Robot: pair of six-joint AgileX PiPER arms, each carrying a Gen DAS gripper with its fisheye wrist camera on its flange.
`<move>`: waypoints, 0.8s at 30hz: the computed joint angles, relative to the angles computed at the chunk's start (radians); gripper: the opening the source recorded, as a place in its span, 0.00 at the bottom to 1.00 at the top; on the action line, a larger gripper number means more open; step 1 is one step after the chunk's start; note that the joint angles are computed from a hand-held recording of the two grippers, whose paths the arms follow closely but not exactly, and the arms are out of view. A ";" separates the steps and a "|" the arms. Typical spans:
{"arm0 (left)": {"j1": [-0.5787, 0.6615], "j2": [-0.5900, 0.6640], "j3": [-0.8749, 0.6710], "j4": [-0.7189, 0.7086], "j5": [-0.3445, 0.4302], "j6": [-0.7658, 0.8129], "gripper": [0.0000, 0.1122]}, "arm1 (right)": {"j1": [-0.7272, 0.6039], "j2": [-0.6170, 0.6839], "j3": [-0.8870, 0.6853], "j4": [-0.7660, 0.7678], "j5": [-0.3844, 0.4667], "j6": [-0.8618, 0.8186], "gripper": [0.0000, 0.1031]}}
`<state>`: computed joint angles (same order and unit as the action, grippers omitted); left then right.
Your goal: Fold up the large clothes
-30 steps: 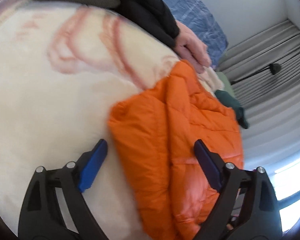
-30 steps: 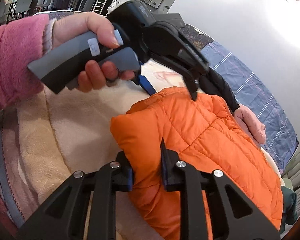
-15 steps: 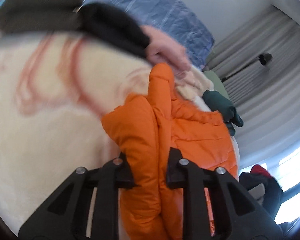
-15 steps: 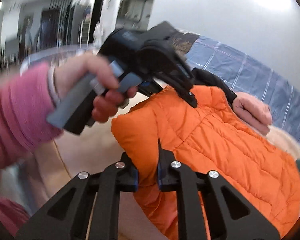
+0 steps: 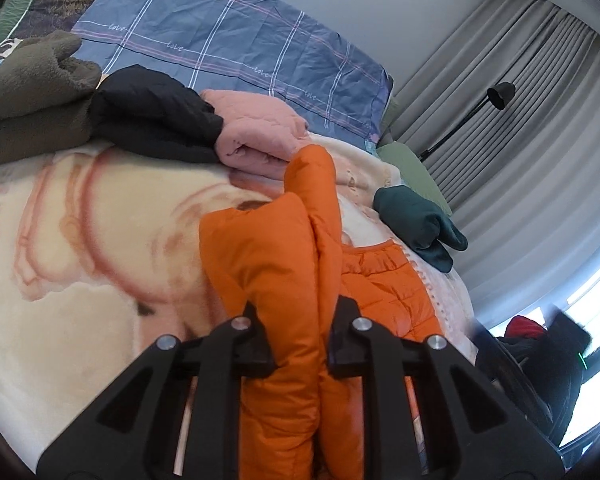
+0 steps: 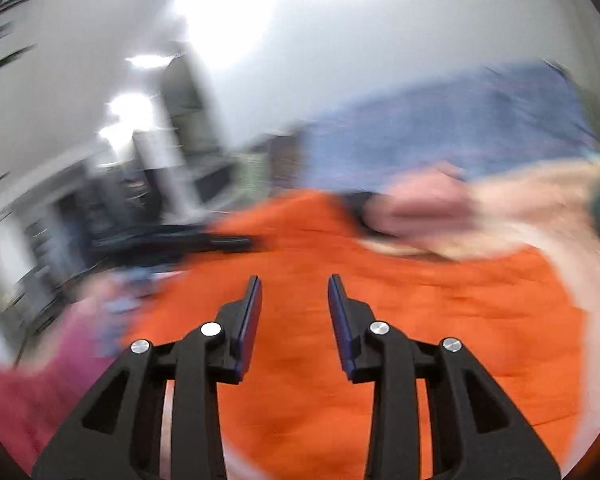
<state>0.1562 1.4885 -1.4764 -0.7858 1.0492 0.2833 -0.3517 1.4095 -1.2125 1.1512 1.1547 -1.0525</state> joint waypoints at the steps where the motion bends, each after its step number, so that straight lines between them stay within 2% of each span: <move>1: -0.002 -0.001 -0.002 0.000 0.003 -0.005 0.14 | 0.022 0.044 -0.040 -0.055 -0.050 0.058 0.29; 2: -0.012 0.002 -0.015 0.006 0.005 -0.024 0.14 | 0.056 0.128 -0.108 -0.126 -0.098 0.142 0.27; 3: -0.024 0.003 -0.025 0.013 0.004 -0.041 0.14 | 0.079 0.190 -0.157 -0.158 -0.107 0.187 0.26; 6: -0.071 -0.003 -0.052 0.047 -0.005 -0.096 0.14 | 0.176 0.430 -0.364 -0.264 -0.043 0.309 0.26; 9: -0.137 0.024 -0.109 0.096 -0.009 -0.147 0.14 | 0.268 0.603 -0.473 -0.298 -0.049 0.406 0.20; 11: -0.189 0.065 -0.162 0.137 -0.010 -0.194 0.14 | 0.290 0.623 -0.477 -0.284 -0.068 0.417 0.19; 13: -0.214 0.115 -0.221 0.120 0.007 -0.228 0.14 | 0.313 0.628 -0.494 -0.317 -0.085 0.425 0.19; 18: -0.324 0.250 -0.439 0.176 0.065 -0.370 0.15 | 0.268 0.633 -0.508 -0.280 -0.044 0.416 0.20; 20: -0.384 0.294 -0.540 0.246 0.098 -0.425 0.15 | 0.227 0.582 -0.460 -0.273 -0.045 0.413 0.21; 22: -0.431 0.331 -0.624 0.309 0.132 -0.471 0.16 | 0.177 0.515 -0.416 -0.302 -0.028 0.436 0.27; 24: -0.463 0.366 -0.697 0.350 0.169 -0.492 0.17 | 0.084 0.423 -0.334 -0.284 0.008 0.378 0.31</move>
<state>-0.3067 1.8544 -2.1730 -0.4353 1.2181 -0.2089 -0.2681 1.8322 -1.5464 0.8667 1.1630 -0.6747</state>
